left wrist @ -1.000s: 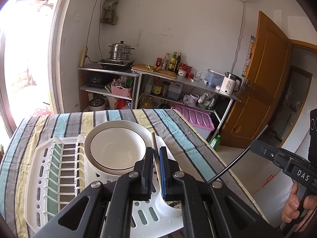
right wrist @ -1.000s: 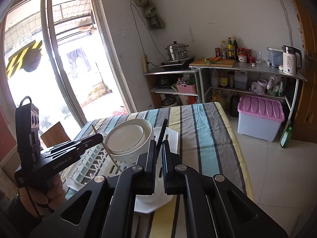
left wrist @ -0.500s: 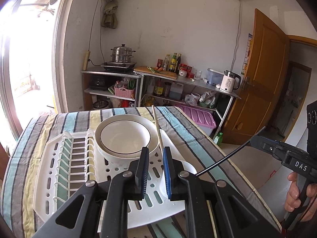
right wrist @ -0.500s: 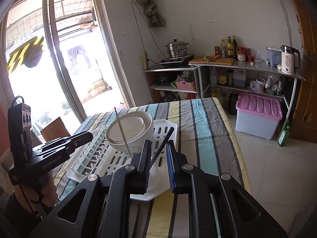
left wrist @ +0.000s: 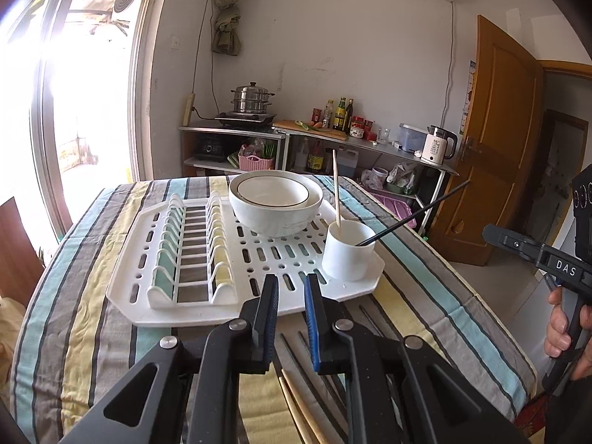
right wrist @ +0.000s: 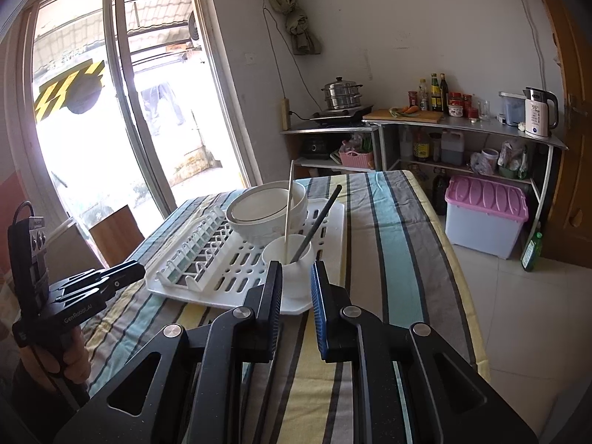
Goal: Organize utensils
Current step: 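Move both open tools back down to the chopsticks on the cloth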
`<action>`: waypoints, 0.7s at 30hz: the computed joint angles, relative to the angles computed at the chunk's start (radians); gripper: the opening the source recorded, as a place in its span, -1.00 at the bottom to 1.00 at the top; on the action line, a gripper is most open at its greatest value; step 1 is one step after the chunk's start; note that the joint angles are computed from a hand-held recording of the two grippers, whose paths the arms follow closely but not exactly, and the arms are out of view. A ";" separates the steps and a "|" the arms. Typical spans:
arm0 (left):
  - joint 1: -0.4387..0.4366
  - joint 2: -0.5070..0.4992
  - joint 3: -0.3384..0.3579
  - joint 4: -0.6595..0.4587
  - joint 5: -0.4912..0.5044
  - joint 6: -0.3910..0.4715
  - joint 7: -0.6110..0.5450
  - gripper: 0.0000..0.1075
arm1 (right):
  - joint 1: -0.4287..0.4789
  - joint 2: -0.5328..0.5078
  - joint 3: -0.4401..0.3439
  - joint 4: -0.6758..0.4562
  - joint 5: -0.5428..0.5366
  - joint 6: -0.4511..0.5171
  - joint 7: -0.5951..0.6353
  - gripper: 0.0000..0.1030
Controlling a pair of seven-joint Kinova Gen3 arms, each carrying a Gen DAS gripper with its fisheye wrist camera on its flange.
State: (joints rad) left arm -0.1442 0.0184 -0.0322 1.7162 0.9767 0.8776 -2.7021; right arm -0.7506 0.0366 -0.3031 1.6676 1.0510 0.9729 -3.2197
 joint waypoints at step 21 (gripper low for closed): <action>0.014 -0.054 -0.040 0.166 -0.162 0.009 0.050 -0.62 | -0.106 0.041 -0.024 0.061 -0.028 -0.011 -0.066 -0.69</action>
